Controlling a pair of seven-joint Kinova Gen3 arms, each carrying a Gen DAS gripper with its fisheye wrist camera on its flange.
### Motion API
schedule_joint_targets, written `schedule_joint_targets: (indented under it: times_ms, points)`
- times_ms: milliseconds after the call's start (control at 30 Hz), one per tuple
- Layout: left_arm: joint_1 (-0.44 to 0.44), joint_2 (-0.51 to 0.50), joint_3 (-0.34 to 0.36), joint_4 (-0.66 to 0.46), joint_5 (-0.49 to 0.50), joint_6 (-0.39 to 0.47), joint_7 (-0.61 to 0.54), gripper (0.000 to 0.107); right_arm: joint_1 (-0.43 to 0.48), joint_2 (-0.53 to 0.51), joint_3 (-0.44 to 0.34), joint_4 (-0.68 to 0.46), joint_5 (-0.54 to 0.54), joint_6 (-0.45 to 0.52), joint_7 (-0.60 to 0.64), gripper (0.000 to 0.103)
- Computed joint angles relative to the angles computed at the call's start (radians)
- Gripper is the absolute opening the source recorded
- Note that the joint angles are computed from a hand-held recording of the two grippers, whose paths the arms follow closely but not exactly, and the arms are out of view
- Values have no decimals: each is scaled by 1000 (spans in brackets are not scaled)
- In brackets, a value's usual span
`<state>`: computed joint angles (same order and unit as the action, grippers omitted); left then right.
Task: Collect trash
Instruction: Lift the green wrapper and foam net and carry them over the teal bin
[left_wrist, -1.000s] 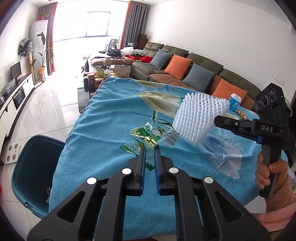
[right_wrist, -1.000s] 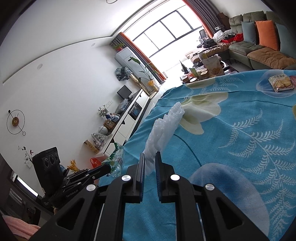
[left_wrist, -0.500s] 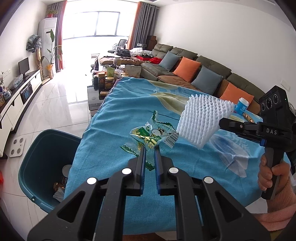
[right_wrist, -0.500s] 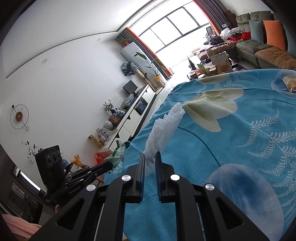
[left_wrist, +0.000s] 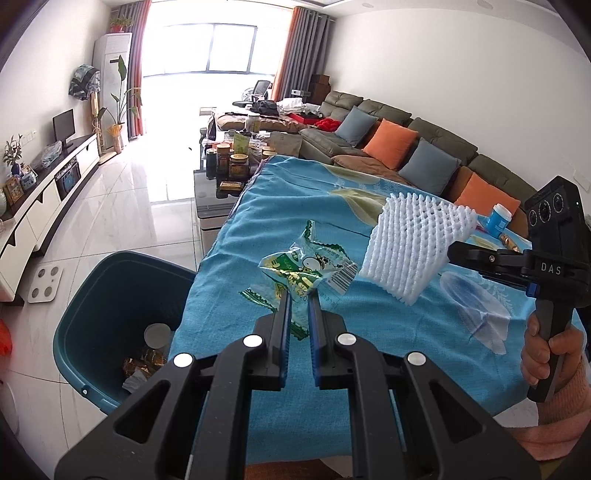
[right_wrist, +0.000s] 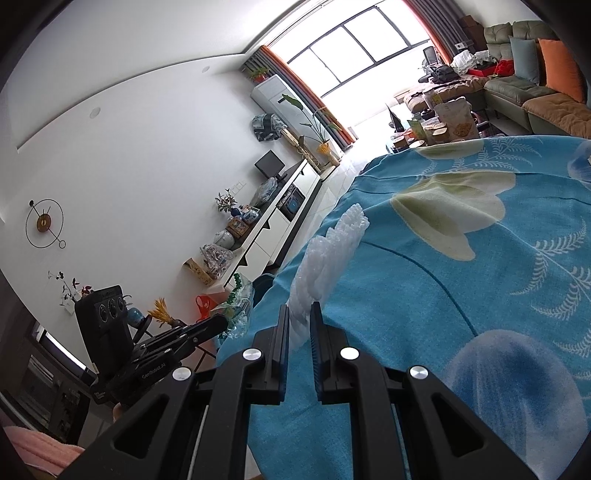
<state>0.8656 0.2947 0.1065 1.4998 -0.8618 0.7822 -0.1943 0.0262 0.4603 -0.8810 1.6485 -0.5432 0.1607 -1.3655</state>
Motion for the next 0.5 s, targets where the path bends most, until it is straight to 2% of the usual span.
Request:
schedule_joint_targets:
  times_ms: [500]
  points:
    - [-25, -54, 22, 76, -62, 66, 107, 10, -138, 40, 101, -101, -23, 81, 39, 10]
